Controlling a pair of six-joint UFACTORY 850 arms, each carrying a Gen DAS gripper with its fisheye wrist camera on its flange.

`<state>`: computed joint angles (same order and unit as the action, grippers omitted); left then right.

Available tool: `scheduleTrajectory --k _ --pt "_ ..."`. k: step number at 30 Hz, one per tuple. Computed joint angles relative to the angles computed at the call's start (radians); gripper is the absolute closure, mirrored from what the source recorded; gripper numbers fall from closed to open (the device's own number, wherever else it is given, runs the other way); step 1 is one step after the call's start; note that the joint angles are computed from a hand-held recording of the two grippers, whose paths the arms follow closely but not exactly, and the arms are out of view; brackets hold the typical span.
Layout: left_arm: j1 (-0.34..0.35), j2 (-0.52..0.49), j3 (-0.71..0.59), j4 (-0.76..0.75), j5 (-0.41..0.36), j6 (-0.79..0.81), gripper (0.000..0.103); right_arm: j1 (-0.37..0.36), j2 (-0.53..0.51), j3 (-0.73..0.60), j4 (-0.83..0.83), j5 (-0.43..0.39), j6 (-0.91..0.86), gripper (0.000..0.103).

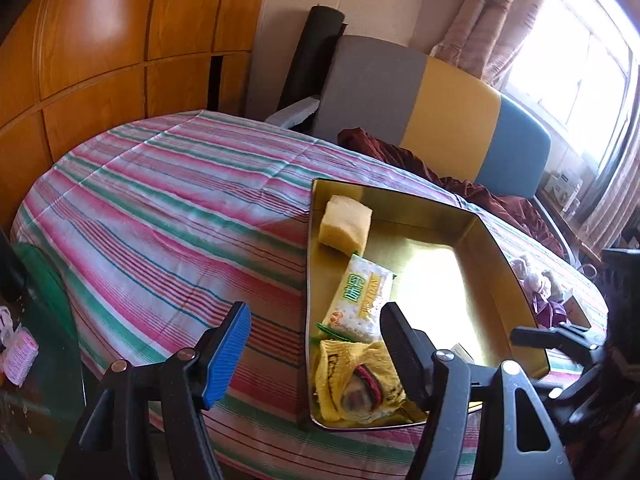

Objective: Organize objects
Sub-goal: 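Drop the yellow sock and the tea box into the gold box with both grippers, then grasp the purple candy pack with the left gripper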

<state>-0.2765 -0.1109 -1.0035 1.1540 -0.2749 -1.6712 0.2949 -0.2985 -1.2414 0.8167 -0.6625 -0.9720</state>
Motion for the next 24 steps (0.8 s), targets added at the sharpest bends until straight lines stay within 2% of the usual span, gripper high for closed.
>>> scheduleTrajectory --k 5,10,16,18,24 --pt "-0.024 -0.009 -0.023 -0.034 -0.005 0.066 0.035 -0.053 0.047 0.035 0.033 0.047 -0.003 0.0" --pt "-0.056 -0.029 -0.058 -0.098 0.003 0.178 0.035 -0.126 0.069 0.044 0.0 0.092 0.047 0.0" --pt "-0.096 -0.075 -0.126 -0.259 0.01 0.375 0.035 -0.239 0.072 0.027 -0.077 0.149 0.149 0.0" --pt "-0.104 -0.092 -0.15 -0.367 0.026 0.496 0.035 -0.284 0.066 0.014 -0.111 0.169 0.194 0.0" --pt "-0.153 -0.161 -0.25 -0.594 0.025 0.796 0.044 -0.429 0.025 -0.021 -0.164 0.254 0.356 0.0"
